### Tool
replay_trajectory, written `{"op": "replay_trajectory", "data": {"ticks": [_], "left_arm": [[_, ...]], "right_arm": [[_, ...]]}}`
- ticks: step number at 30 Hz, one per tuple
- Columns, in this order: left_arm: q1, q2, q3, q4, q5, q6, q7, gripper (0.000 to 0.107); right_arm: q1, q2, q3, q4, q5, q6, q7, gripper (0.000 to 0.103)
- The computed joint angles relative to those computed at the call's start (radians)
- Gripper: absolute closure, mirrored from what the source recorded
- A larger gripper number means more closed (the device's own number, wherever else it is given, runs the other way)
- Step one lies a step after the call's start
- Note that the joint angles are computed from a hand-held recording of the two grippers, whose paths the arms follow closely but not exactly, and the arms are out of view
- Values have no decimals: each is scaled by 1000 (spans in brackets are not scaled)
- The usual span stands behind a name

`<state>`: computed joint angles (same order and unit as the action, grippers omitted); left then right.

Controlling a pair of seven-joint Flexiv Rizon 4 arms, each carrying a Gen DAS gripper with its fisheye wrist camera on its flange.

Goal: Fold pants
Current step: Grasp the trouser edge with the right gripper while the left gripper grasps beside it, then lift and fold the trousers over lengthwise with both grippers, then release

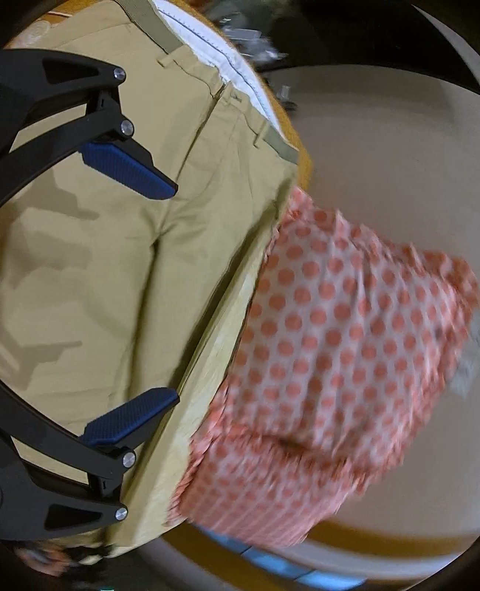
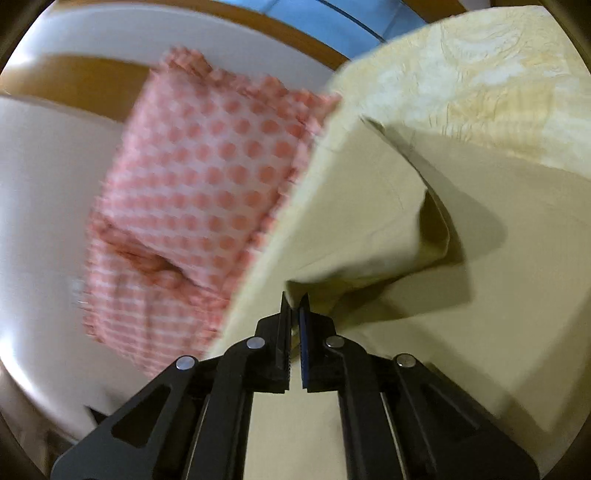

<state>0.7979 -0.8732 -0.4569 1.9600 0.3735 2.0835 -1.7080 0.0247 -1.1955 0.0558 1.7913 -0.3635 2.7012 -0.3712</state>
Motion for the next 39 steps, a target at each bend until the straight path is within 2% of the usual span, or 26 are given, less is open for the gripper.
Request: {"op": "replay_trajectory", "data": {"ticks": [1, 3, 6, 7, 8, 11, 12, 13, 14, 15, 16, 17, 18, 21, 23, 24, 25, 26, 27, 28, 29, 33, 37, 39], "left_arm": [[43, -21, -61, -37, 3, -86, -9, 6], [79, -61, -137, -98, -59, -215, 2, 6], [34, -86, -129, -190, -173, -336, 21, 7], [-4, -94, -103, -238, -215, -376, 25, 8], [-66, -96, -43, -300, -248, -418, 13, 9], [-254, -117, 181, -515, -210, -598, -114, 15], [-309, -131, 246, -564, -254, -648, -104, 25], [-353, -153, 299, -615, -307, -710, -88, 48], [-371, -170, 319, -640, -360, -746, -61, 61], [-380, -168, 343, -635, -349, -716, -84, 91], [-376, -158, 335, -598, -392, -666, -42, 102], [-345, -132, 294, -534, -429, -621, 13, 102], [-287, -110, 227, -472, -401, -571, 34, 103], [-77, 1, 72, -231, -137, -377, -76, 103], [62, 87, 40, -68, 161, -240, -277, 102], [104, 122, 47, 12, 231, -177, -308, 101], [118, 140, 64, 71, 235, -127, -292, 101], [117, 152, 90, 153, 181, -55, -222, 101], [137, 143, 84, 234, 109, 12, -115, 101], [174, 116, 44, 309, 21, 70, 6, 101], [191, 96, 20, 353, -35, 103, 71, 101], [126, 68, 108, 374, -38, 137, 68, 101], [197, 25, 105, 367, 69, 133, 17, 101], [187, 33, 124, 367, 83, 136, 1, 101]], "right_arm": [[-2, -1, 5, 17, 1, 37, -9, 99], [5, 1, 3, 40, 11, 75, -25, 99], [5, -9, 2, 44, 8, 106, -23, 99], [7, -11, 0, 43, 11, 105, -23, 99], [8, -15, -3, 41, 12, 100, -22, 99], [7, -20, -5, 36, 9, 94, -15, 99], [8, -19, -7, 34, 8, 88, -13, 99], [9, -17, -10, 32, 5, 81, -14, 99], [7, -16, -13, 29, -2, 77, -14, 99], [3, -13, -15, 26, -13, 73, -12, 99], [-1, -7, -20, 25, -23, 74, -17, 99], [-1, 1, -23, 30, -20, 75, -24, 99], [-3, 9, -26, 38, -21, 86, -34, 99], [14, 45, -40, 110, 37, 132, -108, 99], [33, 66, -49, 161, 92, 122, -159, 99], [39, 67, -48, 180, 114, 114, -178, 99], [35, 61, -41, 198, 124, 107, -184, 99], [27, 50, -31, 205, 126, 106, -182, 99], [24, 44, -24, 206, 133, 103, -182, 99], [23, 34, -16, 208, 148, 99, -180, 99], [25, 27, -11, 209, 164, 99, -182, 100], [90, 39, -15, 238, 310, 98, -248, 100], [124, 22, 3, 240, 407, 140, -264, 100], [161, 21, -1, 237, 477, 138, -286, 100]]}}
